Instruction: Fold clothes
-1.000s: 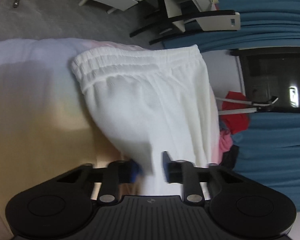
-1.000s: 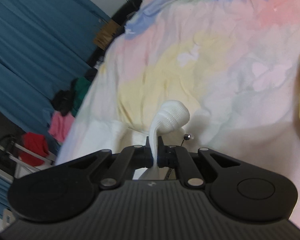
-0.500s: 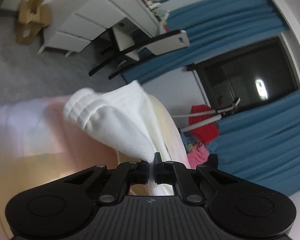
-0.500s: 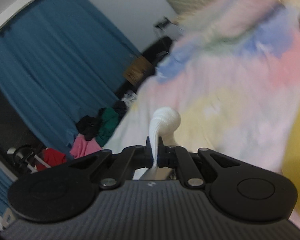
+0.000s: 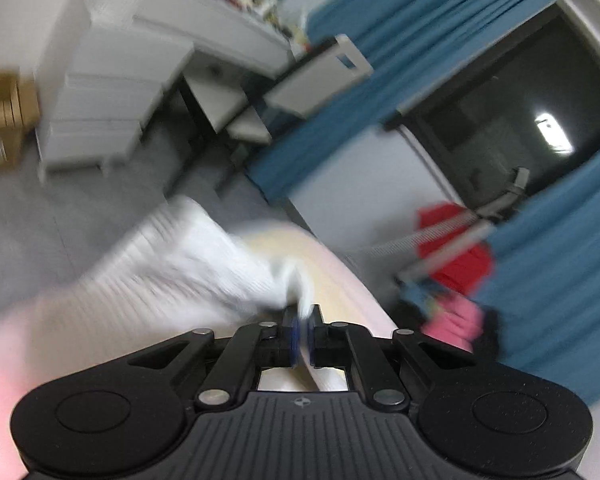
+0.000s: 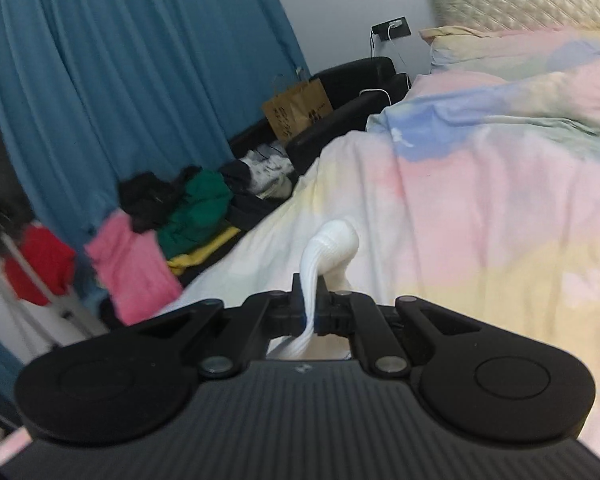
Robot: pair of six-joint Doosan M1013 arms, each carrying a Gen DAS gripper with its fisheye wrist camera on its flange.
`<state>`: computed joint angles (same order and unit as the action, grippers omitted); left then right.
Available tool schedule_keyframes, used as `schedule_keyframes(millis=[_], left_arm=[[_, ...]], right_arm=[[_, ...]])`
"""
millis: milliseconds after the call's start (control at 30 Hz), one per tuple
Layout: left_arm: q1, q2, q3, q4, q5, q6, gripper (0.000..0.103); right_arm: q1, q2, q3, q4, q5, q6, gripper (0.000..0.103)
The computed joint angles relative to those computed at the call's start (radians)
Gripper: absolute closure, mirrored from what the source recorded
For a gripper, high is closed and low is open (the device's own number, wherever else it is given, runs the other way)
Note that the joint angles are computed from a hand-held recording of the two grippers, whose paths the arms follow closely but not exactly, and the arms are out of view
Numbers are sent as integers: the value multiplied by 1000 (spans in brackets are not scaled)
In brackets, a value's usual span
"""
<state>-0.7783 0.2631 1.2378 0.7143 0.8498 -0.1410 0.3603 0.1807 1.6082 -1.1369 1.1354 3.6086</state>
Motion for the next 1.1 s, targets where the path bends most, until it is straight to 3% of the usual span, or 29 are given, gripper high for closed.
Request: schedule_keyframes(millis=[100,233,400,500,600,800,933,1000,1100], left_arm=[[41,95,-95,-102,47,87,99],[54,190,-194,-143,125,204,99],[53,212,-216,-141,146,252,96],[41,179,-173,-118,113,248,86],[24,119,-100,-105,62,224,65],[-41,-34,93,-26,-28,91,28],[-87,-128,233,-33,-57,-116,20],[-98,-165,294,-72,-88,-213,17],[-80,-191,342,-205,-114,-283,17]], right_arm=[[-52,76,-45,83,-43,-64,97],[-83,151,-80,119,-75,-139,97],[-88,160,-79,115,-101,-151,87],[-86,100,-11,99,-197,-103,68],[-52,34,62,7,-200,43,48],[54,-111,239,-149,-165,440,45],[133,-171,333,-143,-134,655,45],[143,-193,367,-112,-198,708,45],[109,-233,419,-120,-410,786,45]])
